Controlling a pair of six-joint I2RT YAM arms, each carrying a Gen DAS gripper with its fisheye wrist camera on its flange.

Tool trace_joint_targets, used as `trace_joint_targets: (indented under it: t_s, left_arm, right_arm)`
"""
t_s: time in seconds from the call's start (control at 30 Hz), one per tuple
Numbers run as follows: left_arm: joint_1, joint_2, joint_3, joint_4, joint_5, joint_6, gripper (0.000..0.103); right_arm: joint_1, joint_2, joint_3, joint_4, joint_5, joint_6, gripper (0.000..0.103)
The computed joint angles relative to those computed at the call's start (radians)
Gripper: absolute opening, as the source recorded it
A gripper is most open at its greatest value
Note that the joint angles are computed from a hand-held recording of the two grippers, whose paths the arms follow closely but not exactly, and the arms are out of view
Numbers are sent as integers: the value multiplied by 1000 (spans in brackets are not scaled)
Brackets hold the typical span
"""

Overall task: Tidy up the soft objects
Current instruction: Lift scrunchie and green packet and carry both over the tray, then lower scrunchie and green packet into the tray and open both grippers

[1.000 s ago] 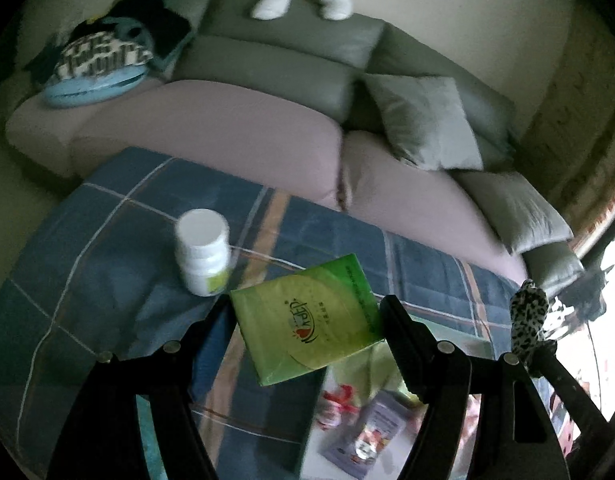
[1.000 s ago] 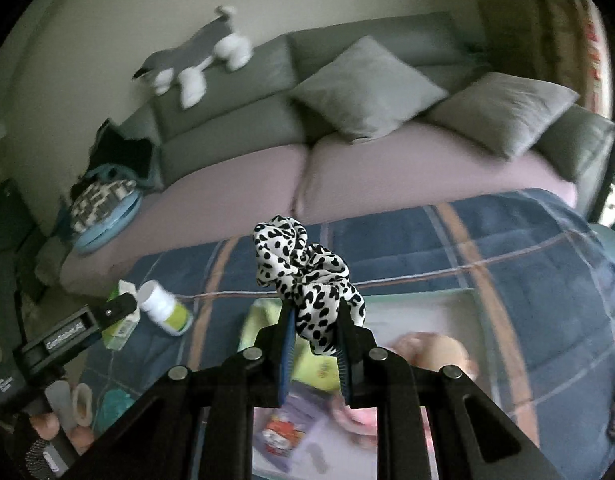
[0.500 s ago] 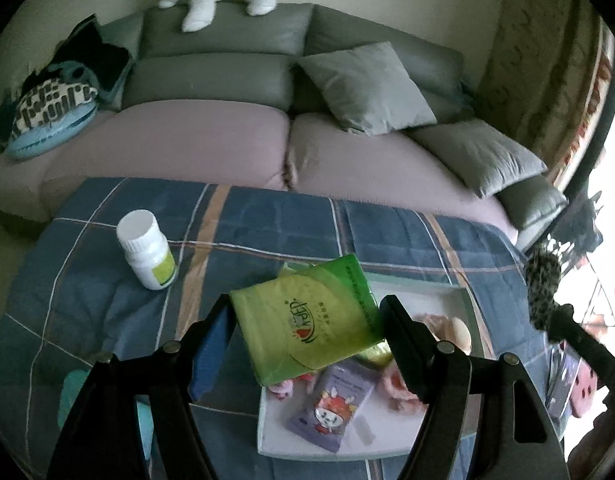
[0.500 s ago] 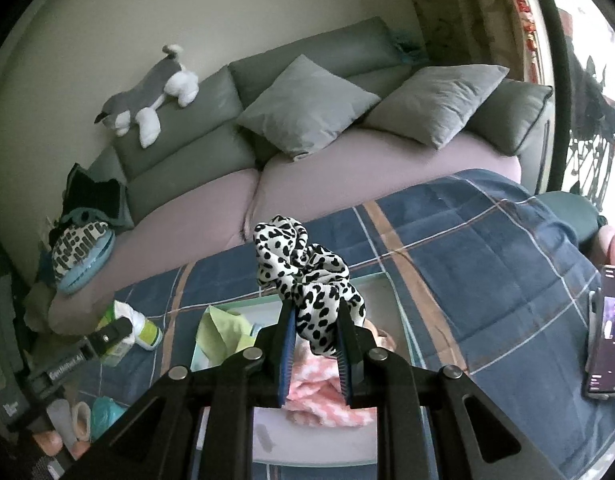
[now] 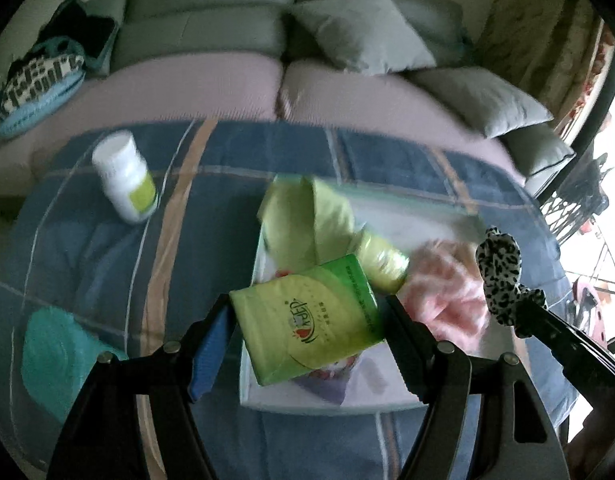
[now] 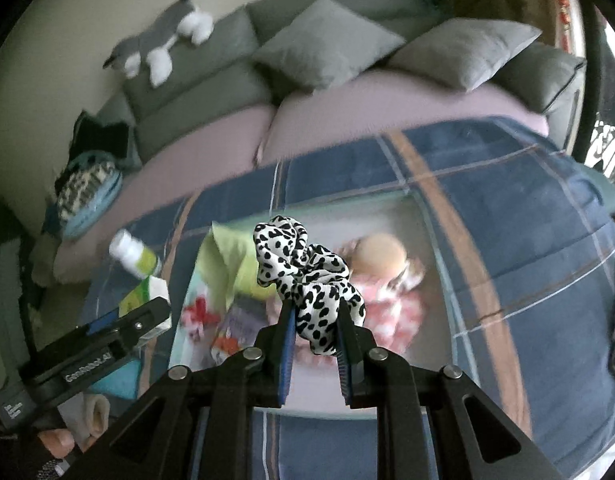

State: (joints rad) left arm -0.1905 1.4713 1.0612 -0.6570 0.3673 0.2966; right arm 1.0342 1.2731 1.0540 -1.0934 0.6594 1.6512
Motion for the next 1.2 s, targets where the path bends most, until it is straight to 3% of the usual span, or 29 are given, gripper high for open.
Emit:
trace_joint_targets:
  t_s: [0.53, 1.2]
  left_arm:
    - [-34, 76, -19, 2, -32, -8, 75]
    - [-71, 181, 11, -7, -92, -21, 76]
  right_arm:
    - [-87, 91, -44, 191, -160, -171, 23]
    - [-144, 138, -77, 248, -287, -234, 24]
